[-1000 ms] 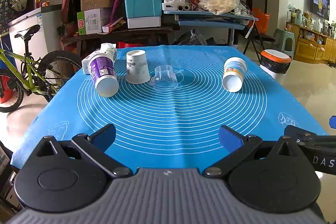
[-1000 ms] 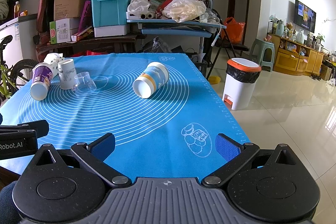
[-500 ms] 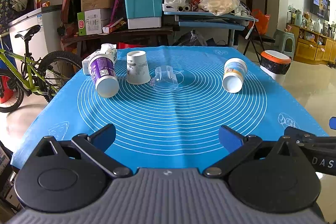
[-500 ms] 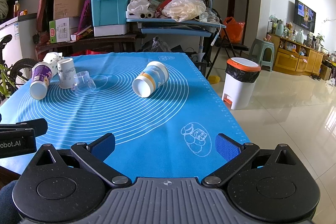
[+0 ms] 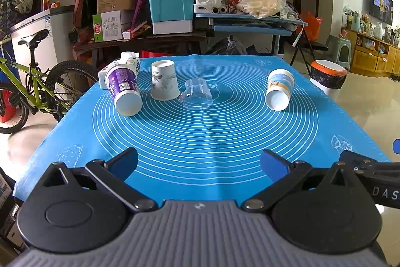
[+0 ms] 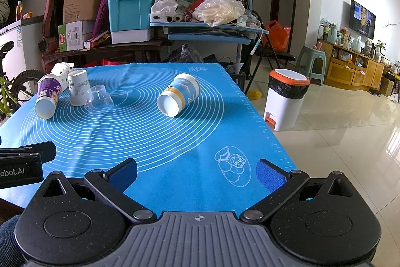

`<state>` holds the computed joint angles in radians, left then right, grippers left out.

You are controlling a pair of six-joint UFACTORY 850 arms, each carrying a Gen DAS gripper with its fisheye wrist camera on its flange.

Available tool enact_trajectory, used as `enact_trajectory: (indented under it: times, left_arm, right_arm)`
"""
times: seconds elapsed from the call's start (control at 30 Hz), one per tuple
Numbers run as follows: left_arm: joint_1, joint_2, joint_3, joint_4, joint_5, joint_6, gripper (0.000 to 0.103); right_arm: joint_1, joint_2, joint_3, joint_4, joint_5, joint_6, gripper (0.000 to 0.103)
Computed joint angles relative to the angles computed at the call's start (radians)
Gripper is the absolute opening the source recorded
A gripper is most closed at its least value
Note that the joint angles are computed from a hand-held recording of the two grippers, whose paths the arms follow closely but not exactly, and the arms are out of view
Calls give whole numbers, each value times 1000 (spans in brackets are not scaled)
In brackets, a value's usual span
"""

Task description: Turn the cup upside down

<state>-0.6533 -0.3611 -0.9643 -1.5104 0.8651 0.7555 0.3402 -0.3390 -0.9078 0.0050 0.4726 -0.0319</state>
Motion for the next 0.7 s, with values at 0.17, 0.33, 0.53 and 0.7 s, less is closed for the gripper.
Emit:
enact_trajectory:
  times: [0.17, 0.33, 0.53, 0.7]
  left_arm:
    - [0, 0, 0, 1, 1, 0, 102]
    - [0, 0, 0, -1, 1, 0, 102]
    - [0, 0, 1, 1, 0, -1, 102]
    - [1, 2, 1, 0, -3, 0, 102]
  right_arm:
    - [-1, 2, 1, -1, -1, 0, 103]
    - [0, 2, 1, 0, -1, -1, 103]
    - [1, 1, 0, 4, -2, -4, 103]
    - [1, 5, 2, 3, -1, -2, 103]
